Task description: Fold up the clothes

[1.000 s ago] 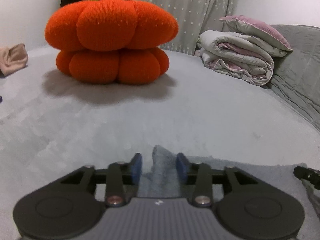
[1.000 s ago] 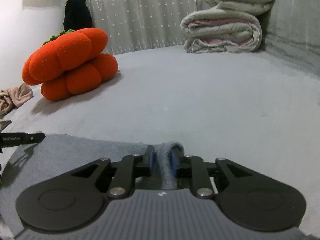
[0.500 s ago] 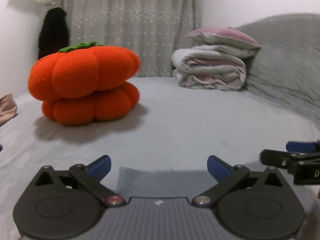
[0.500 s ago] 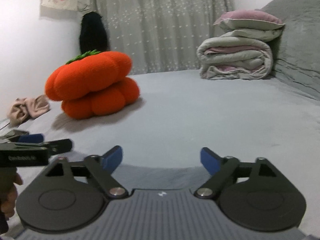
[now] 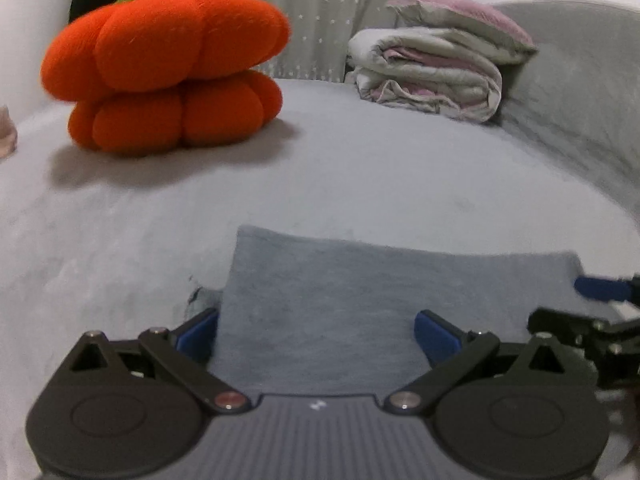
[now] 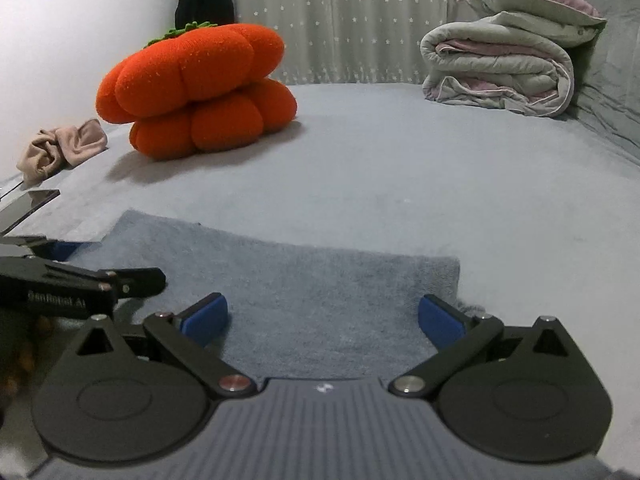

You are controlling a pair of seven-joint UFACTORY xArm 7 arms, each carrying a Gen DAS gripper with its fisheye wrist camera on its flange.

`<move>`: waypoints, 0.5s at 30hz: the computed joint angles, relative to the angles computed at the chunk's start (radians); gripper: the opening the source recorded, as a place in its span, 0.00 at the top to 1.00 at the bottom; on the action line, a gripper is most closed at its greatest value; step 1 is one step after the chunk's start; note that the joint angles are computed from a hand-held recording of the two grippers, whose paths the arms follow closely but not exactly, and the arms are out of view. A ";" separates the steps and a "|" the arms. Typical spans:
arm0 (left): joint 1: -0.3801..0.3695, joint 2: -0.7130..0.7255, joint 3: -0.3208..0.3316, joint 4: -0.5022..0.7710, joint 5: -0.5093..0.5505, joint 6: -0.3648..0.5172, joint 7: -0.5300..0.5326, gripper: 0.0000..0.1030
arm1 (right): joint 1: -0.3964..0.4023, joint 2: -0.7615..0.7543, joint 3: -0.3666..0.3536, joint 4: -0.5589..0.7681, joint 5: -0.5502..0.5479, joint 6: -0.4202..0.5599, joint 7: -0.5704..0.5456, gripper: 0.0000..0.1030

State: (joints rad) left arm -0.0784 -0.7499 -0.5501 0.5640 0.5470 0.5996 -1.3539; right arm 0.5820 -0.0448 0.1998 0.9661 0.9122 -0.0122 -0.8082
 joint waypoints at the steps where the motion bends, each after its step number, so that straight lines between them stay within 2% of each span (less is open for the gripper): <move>1: -0.005 -0.002 0.005 -0.004 0.001 -0.004 0.007 0.00 | 0.002 -0.002 -0.004 0.002 0.019 0.005 -0.020 0.00; 4: -0.019 -0.012 0.015 -0.018 0.002 -0.012 0.030 0.00 | 0.004 -0.009 -0.012 0.003 0.068 0.020 -0.072 0.00; 7: -0.042 -0.034 0.035 -0.039 -0.015 -0.024 0.056 0.00 | -0.007 -0.022 -0.012 -0.010 0.044 0.024 -0.052 0.00; 8: -0.049 -0.042 0.042 -0.046 -0.021 -0.025 0.069 0.00 | -0.010 -0.026 -0.013 -0.017 0.026 0.023 -0.034 0.00; 11: -0.064 -0.070 0.051 -0.058 -0.041 -0.005 0.111 0.00 | -0.060 -0.041 0.001 -0.046 -0.140 0.037 0.138 0.00; 13: -0.072 -0.086 0.060 -0.063 -0.066 0.022 0.125 0.00 | -0.038 -0.050 -0.039 -0.044 -0.125 0.073 0.148 0.00; 15: -0.085 -0.118 0.083 -0.085 -0.099 0.019 0.126 0.00 | -0.049 -0.060 -0.039 -0.049 -0.166 0.081 0.202 0.00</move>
